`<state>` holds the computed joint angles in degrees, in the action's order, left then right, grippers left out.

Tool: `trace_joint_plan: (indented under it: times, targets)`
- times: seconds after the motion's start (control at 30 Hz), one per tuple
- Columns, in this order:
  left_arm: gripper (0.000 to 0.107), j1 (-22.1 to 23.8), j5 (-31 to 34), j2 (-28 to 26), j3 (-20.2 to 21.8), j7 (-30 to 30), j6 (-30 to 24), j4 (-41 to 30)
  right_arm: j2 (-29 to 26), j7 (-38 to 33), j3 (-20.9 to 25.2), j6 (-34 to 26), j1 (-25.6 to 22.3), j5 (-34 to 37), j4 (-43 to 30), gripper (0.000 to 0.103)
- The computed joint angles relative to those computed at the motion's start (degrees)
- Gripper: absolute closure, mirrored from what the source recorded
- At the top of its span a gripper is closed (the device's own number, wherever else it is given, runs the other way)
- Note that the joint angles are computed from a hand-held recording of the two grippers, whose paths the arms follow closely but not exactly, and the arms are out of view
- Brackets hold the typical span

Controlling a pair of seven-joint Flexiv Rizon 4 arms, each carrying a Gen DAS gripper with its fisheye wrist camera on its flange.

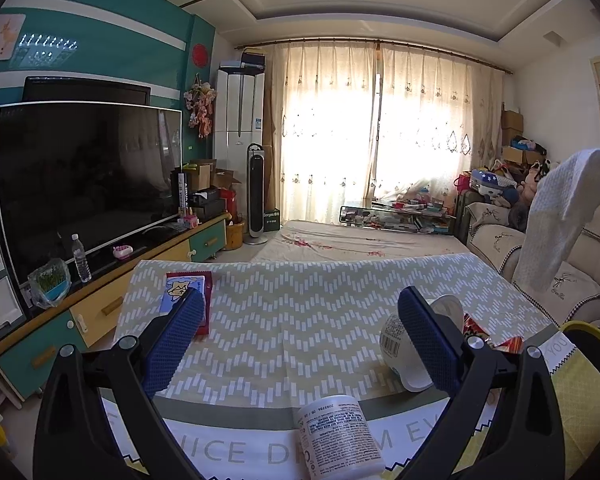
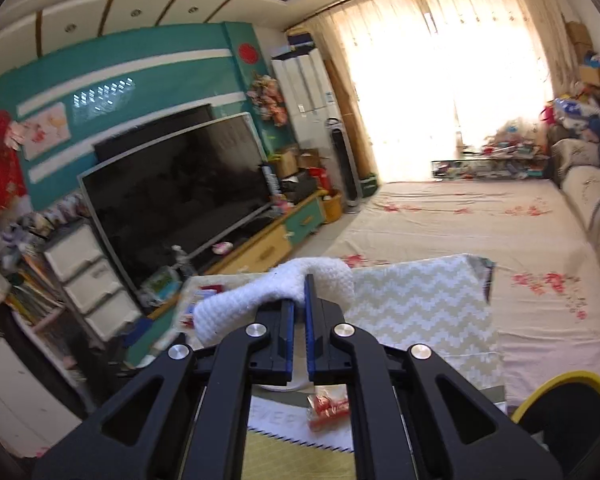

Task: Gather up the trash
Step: 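Carry the towel to the bin and release it with the right gripper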

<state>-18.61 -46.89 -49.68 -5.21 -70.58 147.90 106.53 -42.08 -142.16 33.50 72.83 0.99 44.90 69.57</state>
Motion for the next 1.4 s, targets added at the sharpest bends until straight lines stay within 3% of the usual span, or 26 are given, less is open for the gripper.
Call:
trace_joint_plan:
  times: [0.1, 0.27, 0.43, 0.57, 0.8, 0.9, 0.97, 1.03, 1.23, 1.3, 1.4]
  targets:
    - [0.011, -0.01, 0.15, -0.01, 0.03, 0.06, -0.09, -0.02, 1.93, -2.39, 0.15, 5.22, 0.10, 0.49, 2.37, 0.099]
    - [0.011, -0.15, -0.10, -0.03, 0.08, 0.38, -0.10, -0.20, 3.83, -2.74, 1.90, 7.34, -2.99, 0.60, 5.43, 0.098]
    - [0.011, -0.31, 0.18, -0.04, 0.10, 0.50, 0.17, -0.23, 4.58, 2.77, -0.85, 11.05, -4.03, -1.15, 8.98, 0.097]
    - [0.011, -0.75, -0.50, -0.42, 0.21, 1.73, 0.80, -0.78, 3.88, 14.10, -9.15, 13.44, -0.92, -5.66, 11.30, 0.097]
    - [0.011, -0.43, -0.74, -0.42, -0.27, 2.14, 0.67, -0.79, 0.13, 36.19, -31.54, 14.91, 10.22, -15.62, 15.30, 0.097]
    - [0.011, -0.42, -0.77, -0.37, -0.29, 2.09, 0.69, -0.73, -2.04, 42.54, -37.40, 13.48, 13.01, -19.21, 15.80, 0.096]
    - [0.011, -0.45, -0.86, -0.40, -0.25, 2.22, 0.70, -0.75, -3.72, 47.20, -42.09, 11.78, 15.86, -22.29, 16.01, 0.091]
    - [0.011, -0.44, -0.91, -0.42, -0.26, 2.20, 0.75, -0.77, -5.74, 53.21, -49.23, 9.89, 20.36, -26.11, 16.60, 0.053]
    - [0.011, -0.22, -0.82, -0.28, -0.37, 2.09, 0.32, -0.60, -10.66, 64.13, -62.29, 7.15, 28.46, -34.98, 19.35, 0.042]
    - [0.011, -0.12, -0.70, -0.07, -0.41, 1.63, 0.25, -0.23, -10.88, 65.60, -61.84, 7.82, 27.87, -35.90, 19.97, 0.041]
    - [0.011, -0.07, -0.72, 0.14, -0.38, 1.29, -0.17, 0.04, -9.22, 64.17, -54.61, 9.51, 22.39, -35.88, 19.93, 0.039]
